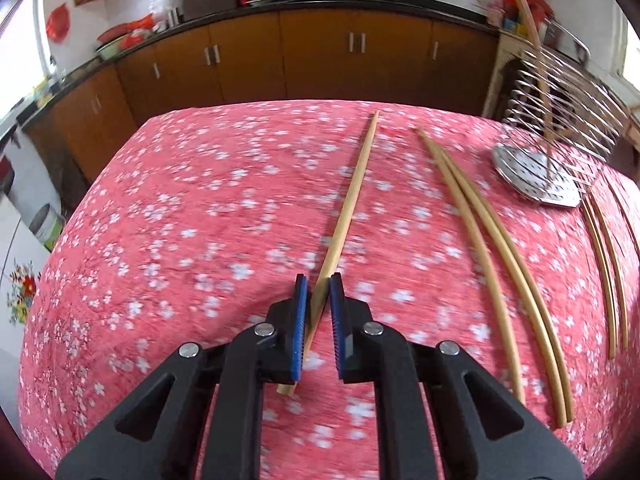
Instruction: Organize utensils
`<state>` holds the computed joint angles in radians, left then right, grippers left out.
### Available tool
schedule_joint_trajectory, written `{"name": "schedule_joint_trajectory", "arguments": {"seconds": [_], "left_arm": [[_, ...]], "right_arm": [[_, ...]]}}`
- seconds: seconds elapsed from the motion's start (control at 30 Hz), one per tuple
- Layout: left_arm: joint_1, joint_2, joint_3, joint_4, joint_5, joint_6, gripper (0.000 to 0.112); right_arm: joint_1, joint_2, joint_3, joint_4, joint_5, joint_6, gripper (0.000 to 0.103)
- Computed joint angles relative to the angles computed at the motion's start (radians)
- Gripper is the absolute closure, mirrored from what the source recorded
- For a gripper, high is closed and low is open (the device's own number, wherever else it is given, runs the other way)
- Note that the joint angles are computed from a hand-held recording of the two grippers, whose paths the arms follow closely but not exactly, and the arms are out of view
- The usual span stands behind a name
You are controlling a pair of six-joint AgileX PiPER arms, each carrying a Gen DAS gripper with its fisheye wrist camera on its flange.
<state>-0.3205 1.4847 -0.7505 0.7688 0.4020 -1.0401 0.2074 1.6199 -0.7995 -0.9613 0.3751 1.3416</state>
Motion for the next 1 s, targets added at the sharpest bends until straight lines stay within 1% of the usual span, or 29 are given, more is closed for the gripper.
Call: {"name": "schedule_joint_trajectory", "arguments": {"seconds": [0.07, 0.17, 0.23, 0.3, 0.4, 0.47, 0.67, 1.0], "left_arm": [[0.023, -0.004, 0.005, -0.035, -0.025, 0.044, 0.1], [0.022, -0.001, 0.0, -0.038, -0.023, 0.059, 0.098], [0.018, 0.003, -0.003, -0.045, -0.026, 0.074, 0.092], [0.016, 0.005, -0.007, -0.074, -0.037, 0.114, 0.082], [0.003, -0.001, -0.002, -0.066, -0.03, 0.111, 0.077], [-0.003, -0.003, 0.001, -0.063, -0.03, 0.101, 0.076], [0.015, -0.007, 0.005, -0.12, -0.057, 0.167, 0.071], [0.03, -0.013, 0.007, -0.169, -0.071, 0.214, 0.07]], "right_arm": [[-0.018, 0.0, 0.001, 0.012, -0.016, -0.013, 0.095], [-0.024, 0.002, -0.001, 0.011, -0.015, -0.021, 0.095], [-0.028, 0.004, -0.002, 0.009, -0.017, -0.023, 0.095], [-0.031, 0.005, -0.002, 0.013, -0.021, -0.026, 0.095], [-0.037, 0.006, -0.004, 0.019, -0.028, -0.033, 0.095], [-0.034, 0.004, 0.001, 0.013, -0.032, -0.021, 0.095], [-0.037, 0.001, 0.008, 0.011, -0.041, -0.015, 0.094], [-0.046, 0.0, 0.009, 0.021, -0.052, -0.028, 0.094]]}}
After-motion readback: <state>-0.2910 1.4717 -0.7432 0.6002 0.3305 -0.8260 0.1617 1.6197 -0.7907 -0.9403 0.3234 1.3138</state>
